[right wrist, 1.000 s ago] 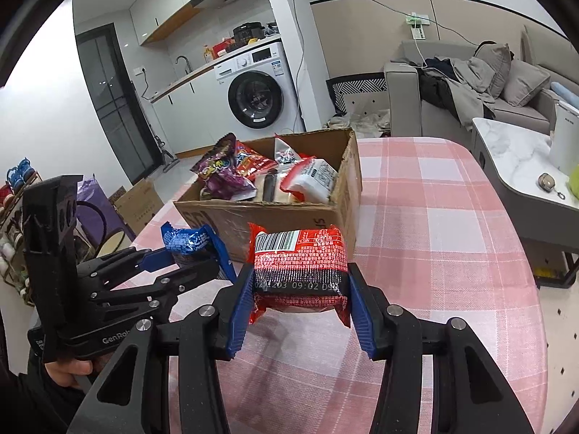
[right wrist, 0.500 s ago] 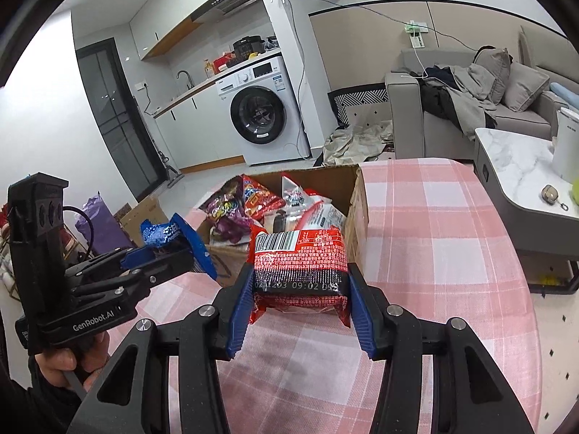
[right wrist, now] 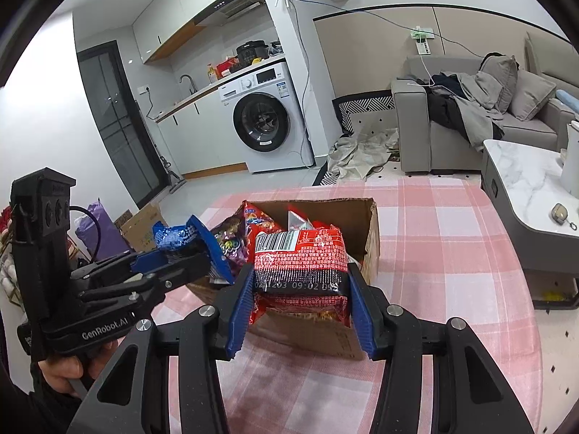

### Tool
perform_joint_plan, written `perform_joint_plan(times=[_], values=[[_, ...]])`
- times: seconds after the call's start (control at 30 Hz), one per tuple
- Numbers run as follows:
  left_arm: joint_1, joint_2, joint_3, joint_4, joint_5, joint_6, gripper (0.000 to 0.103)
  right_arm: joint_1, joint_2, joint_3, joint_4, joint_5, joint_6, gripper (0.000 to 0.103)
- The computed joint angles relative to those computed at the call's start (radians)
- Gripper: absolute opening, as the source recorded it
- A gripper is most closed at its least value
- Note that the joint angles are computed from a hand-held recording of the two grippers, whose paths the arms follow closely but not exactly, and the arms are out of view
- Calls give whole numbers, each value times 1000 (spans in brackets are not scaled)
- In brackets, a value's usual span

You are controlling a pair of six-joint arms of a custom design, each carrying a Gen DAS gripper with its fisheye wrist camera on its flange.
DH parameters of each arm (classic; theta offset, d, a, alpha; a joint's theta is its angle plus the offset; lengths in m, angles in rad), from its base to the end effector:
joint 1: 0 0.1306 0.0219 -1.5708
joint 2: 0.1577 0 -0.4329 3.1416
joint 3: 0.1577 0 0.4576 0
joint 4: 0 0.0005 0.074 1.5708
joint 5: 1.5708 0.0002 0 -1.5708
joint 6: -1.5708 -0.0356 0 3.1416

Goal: Organize snacks
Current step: 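Lift the red pack and blue bag and carry both over the box, then open both tools to drop the snacks into the box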

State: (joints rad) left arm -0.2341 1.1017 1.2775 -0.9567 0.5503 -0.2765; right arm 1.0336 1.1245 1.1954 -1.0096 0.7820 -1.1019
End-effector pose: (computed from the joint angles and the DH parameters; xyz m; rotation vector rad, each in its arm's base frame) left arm 0.3981 -0.1146 0.5491 0.8329 2.1319 -0.6215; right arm 0.2337 0.3423 0.4978 0.3660 2.1557 0.1902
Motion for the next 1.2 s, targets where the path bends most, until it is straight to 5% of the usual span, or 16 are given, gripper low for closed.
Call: perform_joint_plan(times=[0.6, 1.2], values=[[-73, 124, 32, 14, -42, 2, 42, -138, 32, 0, 88, -107, 87, 50], [-60, 168, 0, 23, -39, -26, 44, -214, 77, 3, 127, -179, 156, 50]])
